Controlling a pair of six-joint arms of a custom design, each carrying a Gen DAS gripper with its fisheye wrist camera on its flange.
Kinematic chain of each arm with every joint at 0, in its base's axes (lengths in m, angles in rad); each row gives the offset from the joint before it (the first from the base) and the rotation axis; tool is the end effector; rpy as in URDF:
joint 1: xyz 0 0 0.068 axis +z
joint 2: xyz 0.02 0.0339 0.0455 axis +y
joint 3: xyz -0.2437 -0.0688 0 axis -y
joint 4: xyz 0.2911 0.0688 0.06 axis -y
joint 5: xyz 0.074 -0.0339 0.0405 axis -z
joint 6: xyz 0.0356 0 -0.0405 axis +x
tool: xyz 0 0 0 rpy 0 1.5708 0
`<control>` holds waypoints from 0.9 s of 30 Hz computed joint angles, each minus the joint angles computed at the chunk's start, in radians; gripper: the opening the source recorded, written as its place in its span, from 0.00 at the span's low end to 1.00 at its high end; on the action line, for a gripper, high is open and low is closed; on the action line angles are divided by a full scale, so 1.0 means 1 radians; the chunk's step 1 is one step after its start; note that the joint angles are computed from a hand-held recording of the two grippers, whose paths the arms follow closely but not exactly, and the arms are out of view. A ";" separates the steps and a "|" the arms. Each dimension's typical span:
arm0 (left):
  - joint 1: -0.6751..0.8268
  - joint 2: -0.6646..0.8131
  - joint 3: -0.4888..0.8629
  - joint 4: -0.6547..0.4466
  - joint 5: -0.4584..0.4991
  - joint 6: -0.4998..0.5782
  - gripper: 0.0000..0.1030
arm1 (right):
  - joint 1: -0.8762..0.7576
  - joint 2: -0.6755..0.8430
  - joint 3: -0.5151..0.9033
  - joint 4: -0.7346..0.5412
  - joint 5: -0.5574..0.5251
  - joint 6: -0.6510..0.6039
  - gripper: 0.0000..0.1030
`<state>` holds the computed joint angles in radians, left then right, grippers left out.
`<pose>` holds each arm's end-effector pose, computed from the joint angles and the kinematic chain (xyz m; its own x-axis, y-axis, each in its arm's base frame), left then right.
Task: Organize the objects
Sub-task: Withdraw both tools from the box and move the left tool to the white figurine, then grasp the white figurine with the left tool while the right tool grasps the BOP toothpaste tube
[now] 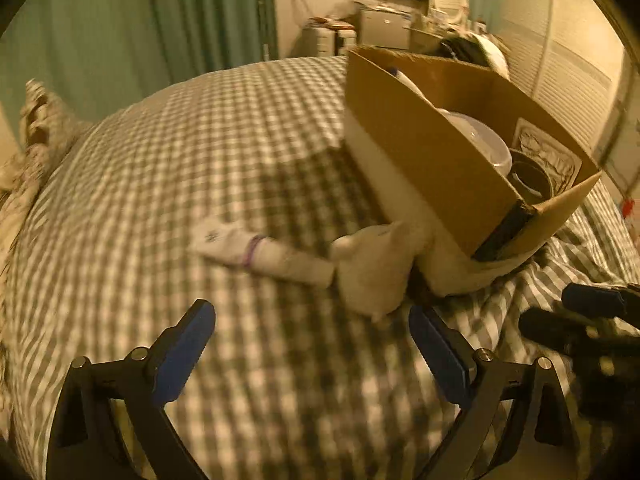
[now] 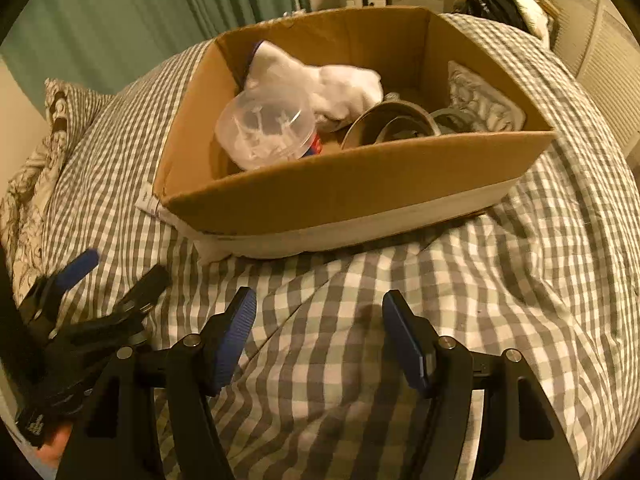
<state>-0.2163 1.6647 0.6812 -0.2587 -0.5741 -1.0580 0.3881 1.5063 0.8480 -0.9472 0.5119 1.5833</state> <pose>0.2851 -0.0428 0.0487 -0.4614 -0.6477 -0.6062 -0.8011 0.5978 -0.0290 0.2543 0.0851 0.1211 -0.3341 0.8052 -0.4899 0.9293 0.3682 -0.0286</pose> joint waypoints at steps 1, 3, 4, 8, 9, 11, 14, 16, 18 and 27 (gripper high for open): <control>0.008 0.026 0.013 0.021 0.003 0.025 0.92 | -0.005 -0.004 -0.007 0.010 -0.005 -0.007 0.63; 0.036 0.056 0.012 0.105 0.025 0.110 0.91 | -0.009 -0.020 -0.026 0.031 -0.011 -0.014 0.63; 0.044 0.061 0.003 0.150 0.035 0.145 0.89 | -0.015 -0.029 -0.040 0.043 -0.014 -0.019 0.63; 0.085 0.052 -0.055 0.335 0.100 0.308 0.48 | -0.025 -0.033 -0.046 0.056 -0.028 -0.033 0.63; 0.088 0.040 -0.064 0.350 0.114 0.324 0.48 | -0.028 -0.031 -0.045 0.055 -0.030 -0.036 0.63; 0.082 0.013 -0.082 0.348 0.118 0.331 0.47 | -0.025 -0.017 -0.034 0.045 -0.030 -0.032 0.63; 0.040 -0.083 -0.127 0.277 0.073 0.279 0.47 | -0.009 0.006 -0.005 0.016 -0.020 -0.022 0.63; 0.005 -0.206 -0.165 0.133 0.022 0.176 0.47 | 0.002 0.011 0.011 0.011 0.004 -0.042 0.63; -0.015 -0.357 -0.217 -0.041 -0.010 0.039 0.47 | 0.029 0.032 0.046 0.010 0.029 -0.077 0.63; -0.031 -0.750 -0.421 -0.473 -0.043 -0.293 0.47 | 0.012 0.273 0.285 0.138 -0.008 -0.485 0.63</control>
